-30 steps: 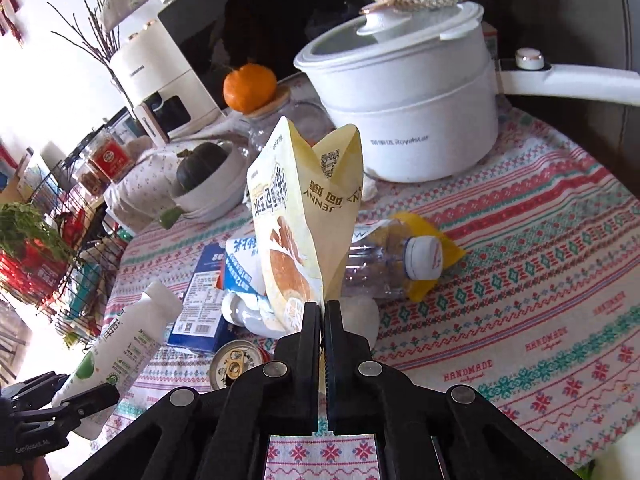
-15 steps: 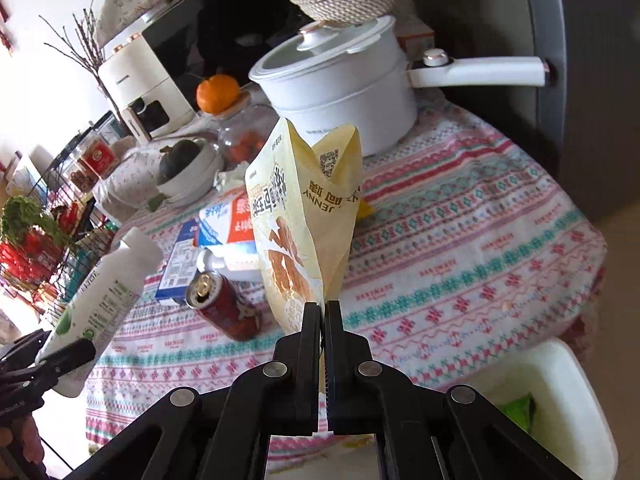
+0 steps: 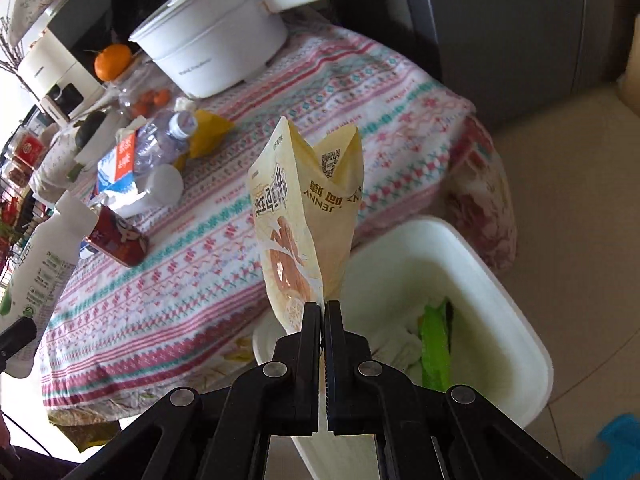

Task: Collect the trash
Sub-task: 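Carry both items over the white bin and open both grippers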

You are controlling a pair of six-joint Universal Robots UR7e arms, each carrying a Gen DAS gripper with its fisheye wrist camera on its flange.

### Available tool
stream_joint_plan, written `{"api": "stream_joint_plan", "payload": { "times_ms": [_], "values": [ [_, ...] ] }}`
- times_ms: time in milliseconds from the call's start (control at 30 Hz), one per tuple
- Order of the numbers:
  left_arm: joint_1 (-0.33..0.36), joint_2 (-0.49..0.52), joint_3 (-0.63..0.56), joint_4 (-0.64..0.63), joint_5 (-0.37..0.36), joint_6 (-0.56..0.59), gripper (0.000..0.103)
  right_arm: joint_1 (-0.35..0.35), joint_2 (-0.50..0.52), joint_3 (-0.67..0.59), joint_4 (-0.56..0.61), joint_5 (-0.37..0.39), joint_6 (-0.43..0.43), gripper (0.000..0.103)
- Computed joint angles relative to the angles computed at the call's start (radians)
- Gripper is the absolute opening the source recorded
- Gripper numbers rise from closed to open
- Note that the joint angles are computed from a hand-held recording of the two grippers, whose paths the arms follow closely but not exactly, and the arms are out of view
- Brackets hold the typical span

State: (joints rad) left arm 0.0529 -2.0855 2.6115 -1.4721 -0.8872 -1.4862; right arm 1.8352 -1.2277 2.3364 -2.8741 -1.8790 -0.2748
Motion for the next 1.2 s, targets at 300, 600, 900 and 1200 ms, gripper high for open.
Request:
{"api": "stream_joint_plan", "payload": {
  "times_ms": [300,600,900,1200],
  "values": [
    [0.115,0.304,0.05,-0.44,-0.03,0.25,0.051,-0.114,0.021,-0.013,0.145,-0.038,0.081,0.001],
    [0.176,0.43,0.055,-0.584,-0.048,0.339,0.051,-0.166,0.087,-0.05,0.226,-0.045,0.133,0.009],
    [0.232,0.538,0.052,-0.738,-0.068,0.425,0.051,-0.161,0.022,-0.057,0.237,-0.067,0.18,0.048],
    [0.339,0.786,0.015,-1.019,-0.053,0.583,0.051,-0.125,-0.059,-0.034,0.181,-0.095,0.166,0.055]
  ]
}}
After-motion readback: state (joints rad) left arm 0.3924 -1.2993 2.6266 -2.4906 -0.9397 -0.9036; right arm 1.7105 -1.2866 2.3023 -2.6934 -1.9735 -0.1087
